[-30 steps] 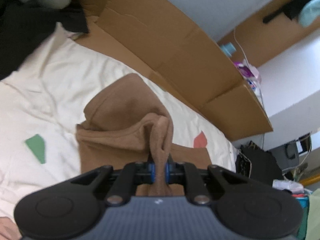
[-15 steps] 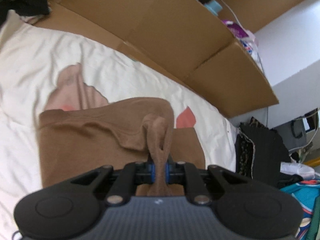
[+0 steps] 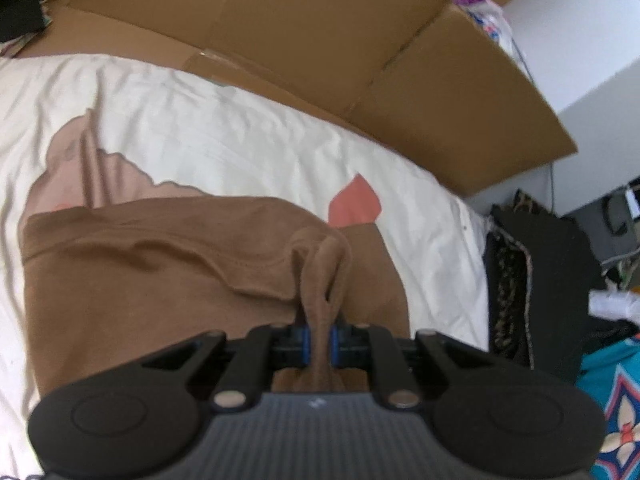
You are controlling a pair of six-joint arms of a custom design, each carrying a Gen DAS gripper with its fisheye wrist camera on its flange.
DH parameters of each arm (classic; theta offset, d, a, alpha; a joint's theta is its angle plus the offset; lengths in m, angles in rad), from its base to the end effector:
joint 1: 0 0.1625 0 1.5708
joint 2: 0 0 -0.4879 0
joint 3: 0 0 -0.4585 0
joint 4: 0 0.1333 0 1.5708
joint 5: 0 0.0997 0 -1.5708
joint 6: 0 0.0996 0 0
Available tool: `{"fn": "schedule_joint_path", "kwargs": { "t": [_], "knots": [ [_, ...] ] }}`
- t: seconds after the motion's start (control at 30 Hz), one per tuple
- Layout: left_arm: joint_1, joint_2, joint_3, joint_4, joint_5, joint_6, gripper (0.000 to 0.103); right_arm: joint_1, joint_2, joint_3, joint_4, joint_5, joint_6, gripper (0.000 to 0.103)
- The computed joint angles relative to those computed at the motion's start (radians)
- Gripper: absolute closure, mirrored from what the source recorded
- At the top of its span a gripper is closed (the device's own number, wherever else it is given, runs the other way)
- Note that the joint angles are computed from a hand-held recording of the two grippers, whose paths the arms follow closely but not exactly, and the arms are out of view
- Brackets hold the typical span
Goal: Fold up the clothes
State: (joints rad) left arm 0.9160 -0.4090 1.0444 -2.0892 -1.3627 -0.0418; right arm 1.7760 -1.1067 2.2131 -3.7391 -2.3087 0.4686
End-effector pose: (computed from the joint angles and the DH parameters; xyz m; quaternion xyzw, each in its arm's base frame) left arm -0.4287 -0.8110 -0.0240 0.3054 0.9448 0.0193 0.1173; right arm 0.1743 -0.5119 0.2400 -0.2866 -0.7734 0.5485 0.1374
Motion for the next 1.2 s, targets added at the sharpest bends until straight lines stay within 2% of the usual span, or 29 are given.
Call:
{"fn": "schedule_joint_path", "kwargs": {
  "t": [0.53, 0.8, 1.07, 1.2],
  "knots": [
    [-0.014, 0.041, -0.043, 0.006, -0.013, -0.012, 0.093, -0.021, 0.004, 0.008, -0.104, -0.011, 0.046, 0.1],
    [-0.042, 0.059, 0.004, 0.025, 0.018, 0.036, 0.09, -0.045, 0.002, 0.062, -0.117, -0.079, 0.169, 0.1],
    [-0.055, 0.092, -0.01, 0.051, 0.033, 0.061, 0.086, -0.085, -0.005, 0.11, -0.117, -0.071, 0.252, 0.1],
    [-0.06, 0.107, -0.019, 0.054, 0.049, 0.089, 0.091, -0.102, -0.003, 0.127, -0.132, -0.063, 0.304, 0.1]
  ]
}}
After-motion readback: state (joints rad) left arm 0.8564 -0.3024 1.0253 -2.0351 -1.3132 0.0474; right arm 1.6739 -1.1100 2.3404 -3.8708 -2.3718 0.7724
